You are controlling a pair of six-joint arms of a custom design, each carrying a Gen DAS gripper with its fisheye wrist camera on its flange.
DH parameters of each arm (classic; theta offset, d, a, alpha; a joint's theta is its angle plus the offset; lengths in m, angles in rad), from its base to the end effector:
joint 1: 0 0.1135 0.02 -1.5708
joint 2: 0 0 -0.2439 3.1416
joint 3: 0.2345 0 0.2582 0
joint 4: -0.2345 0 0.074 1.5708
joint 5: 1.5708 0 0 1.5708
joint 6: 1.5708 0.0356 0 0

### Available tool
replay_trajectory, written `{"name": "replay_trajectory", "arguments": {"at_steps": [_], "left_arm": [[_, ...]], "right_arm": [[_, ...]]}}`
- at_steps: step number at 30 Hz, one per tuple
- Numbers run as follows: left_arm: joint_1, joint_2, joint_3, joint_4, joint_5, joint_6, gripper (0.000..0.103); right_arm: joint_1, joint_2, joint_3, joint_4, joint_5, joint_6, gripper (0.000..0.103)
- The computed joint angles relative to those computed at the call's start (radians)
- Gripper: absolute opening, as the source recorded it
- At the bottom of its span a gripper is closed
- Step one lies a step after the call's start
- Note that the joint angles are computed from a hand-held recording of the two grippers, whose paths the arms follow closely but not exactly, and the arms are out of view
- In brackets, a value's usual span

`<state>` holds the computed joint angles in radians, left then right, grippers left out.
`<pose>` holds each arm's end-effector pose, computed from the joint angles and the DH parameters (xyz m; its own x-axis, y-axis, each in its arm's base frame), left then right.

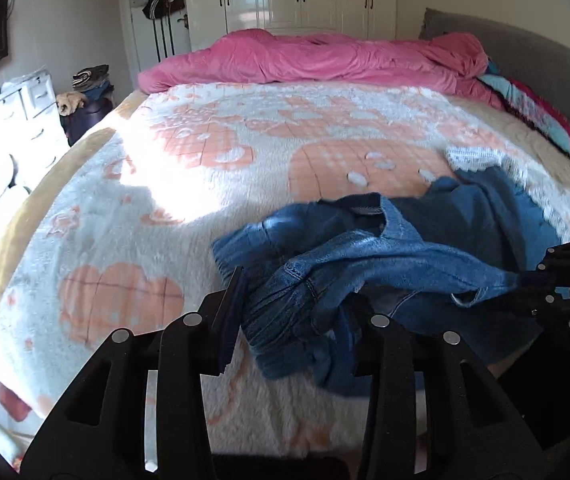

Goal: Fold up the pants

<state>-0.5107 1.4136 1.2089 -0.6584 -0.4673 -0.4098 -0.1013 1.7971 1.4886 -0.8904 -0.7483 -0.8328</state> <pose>0.2771 -0.1369 0.2817 -0.6801 -0.0267 -0.7326 -0.0982 0.9937 0.0549 0.3691 -0.0132 0.2388 -0.4965 -0.4945 -0.7134 -0.8013 0.5771 0.1576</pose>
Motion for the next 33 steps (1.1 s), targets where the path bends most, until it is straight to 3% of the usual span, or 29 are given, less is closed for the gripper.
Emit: {"name": "replay_trajectory", "arguments": {"at_steps": [6,9,13,16,19,25,29,33], "left_arm": [[0.004,-0.033,-0.055,-0.057,0.025,-0.065,0.045],[-0.012,-0.061,-0.065,-0.107,-0.010,-0.080,0.052],[-0.030,-0.124,-0.096,-0.175,-0.010,-0.142,0.053],[-0.069,-0.146,-0.064,-0.248,-0.084,-0.201,0.053],[-0.083,-0.182,-0.037,-0.222,-0.063,-0.214,0.053],[-0.065,-0.025,0.022,-0.085,0.073,-0.182,0.053],[-0.073,0.098,0.053,-0.114,0.019,-0.188,0.053],[-0.091,0.129,0.049,-0.125,-0.022,-0.198,0.054]], "right_arm": [[0.036,-0.034,-0.155,0.097,0.092,-0.020,0.013],[0.041,-0.045,-0.175,0.111,0.097,-0.016,0.013],[0.023,-0.033,-0.154,0.070,0.071,-0.033,0.013],[0.017,-0.035,-0.164,0.060,0.069,-0.041,0.019],[0.013,-0.030,-0.158,0.034,0.055,-0.055,0.025],[-0.023,-0.024,-0.123,-0.087,0.005,-0.103,0.030],[-0.085,-0.062,-0.103,-0.147,-0.047,-0.153,0.030],[-0.093,-0.048,-0.049,-0.099,-0.067,-0.065,0.036]]}}
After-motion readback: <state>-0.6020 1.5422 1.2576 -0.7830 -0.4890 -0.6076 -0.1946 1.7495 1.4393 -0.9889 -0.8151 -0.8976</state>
